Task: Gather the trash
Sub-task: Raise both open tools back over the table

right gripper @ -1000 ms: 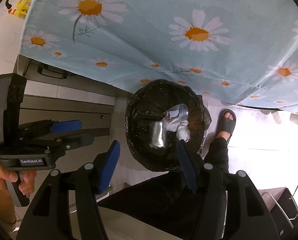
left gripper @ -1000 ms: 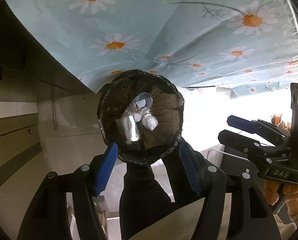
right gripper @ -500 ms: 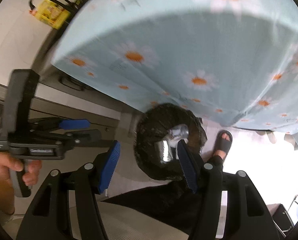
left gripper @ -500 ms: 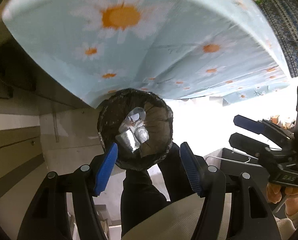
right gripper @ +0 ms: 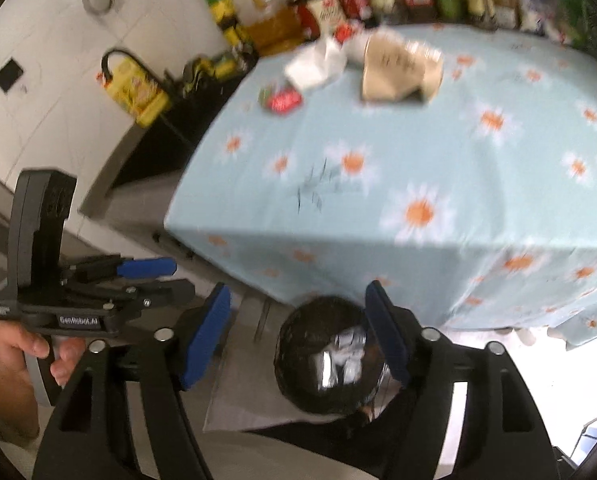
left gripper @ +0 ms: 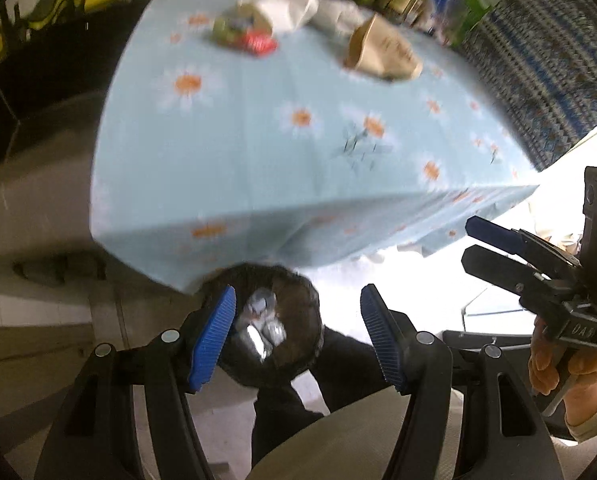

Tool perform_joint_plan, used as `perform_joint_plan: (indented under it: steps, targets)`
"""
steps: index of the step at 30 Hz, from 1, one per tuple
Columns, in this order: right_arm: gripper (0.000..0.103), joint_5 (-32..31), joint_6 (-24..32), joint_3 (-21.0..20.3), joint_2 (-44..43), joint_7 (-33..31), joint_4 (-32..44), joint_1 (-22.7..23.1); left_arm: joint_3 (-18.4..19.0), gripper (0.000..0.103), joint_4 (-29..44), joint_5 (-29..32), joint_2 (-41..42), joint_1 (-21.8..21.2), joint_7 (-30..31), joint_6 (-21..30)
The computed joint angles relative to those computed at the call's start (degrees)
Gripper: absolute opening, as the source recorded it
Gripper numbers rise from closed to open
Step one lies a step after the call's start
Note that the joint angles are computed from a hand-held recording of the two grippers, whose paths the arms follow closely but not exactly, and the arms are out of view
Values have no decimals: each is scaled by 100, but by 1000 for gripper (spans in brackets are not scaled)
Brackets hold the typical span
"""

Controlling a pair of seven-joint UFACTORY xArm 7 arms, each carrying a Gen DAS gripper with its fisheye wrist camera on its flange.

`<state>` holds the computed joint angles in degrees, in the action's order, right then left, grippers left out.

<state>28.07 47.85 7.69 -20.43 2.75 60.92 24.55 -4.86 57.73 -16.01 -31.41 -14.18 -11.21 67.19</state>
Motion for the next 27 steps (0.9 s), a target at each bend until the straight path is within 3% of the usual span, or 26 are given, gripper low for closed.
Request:
perform_joint_plan:
  steps: [9, 11, 17, 21, 27]
  targets:
    - [95, -950, -353, 180, 291, 887, 640, -402, 77, 63, 848, 116, 457, 69, 284, -178]
    - [95, -1078, -348, 155, 407, 1001, 822, -447, 62, 75, 1034, 170, 623, 103, 326, -237]
    - [97, -1424, -194, 116, 1047, 1269, 1585, -591, 80, 77, 1703, 272, 1272, 215, 409, -382]
    - [98, -1599, -8, 111, 1621, 1320, 2177, -648, 65, 87, 2096, 395, 1730, 291, 461, -433]
    - [98, -1658, 326, 81, 2570, 1374, 3114, -723, 44, 88, 2892, 605, 2630, 403, 449, -269]
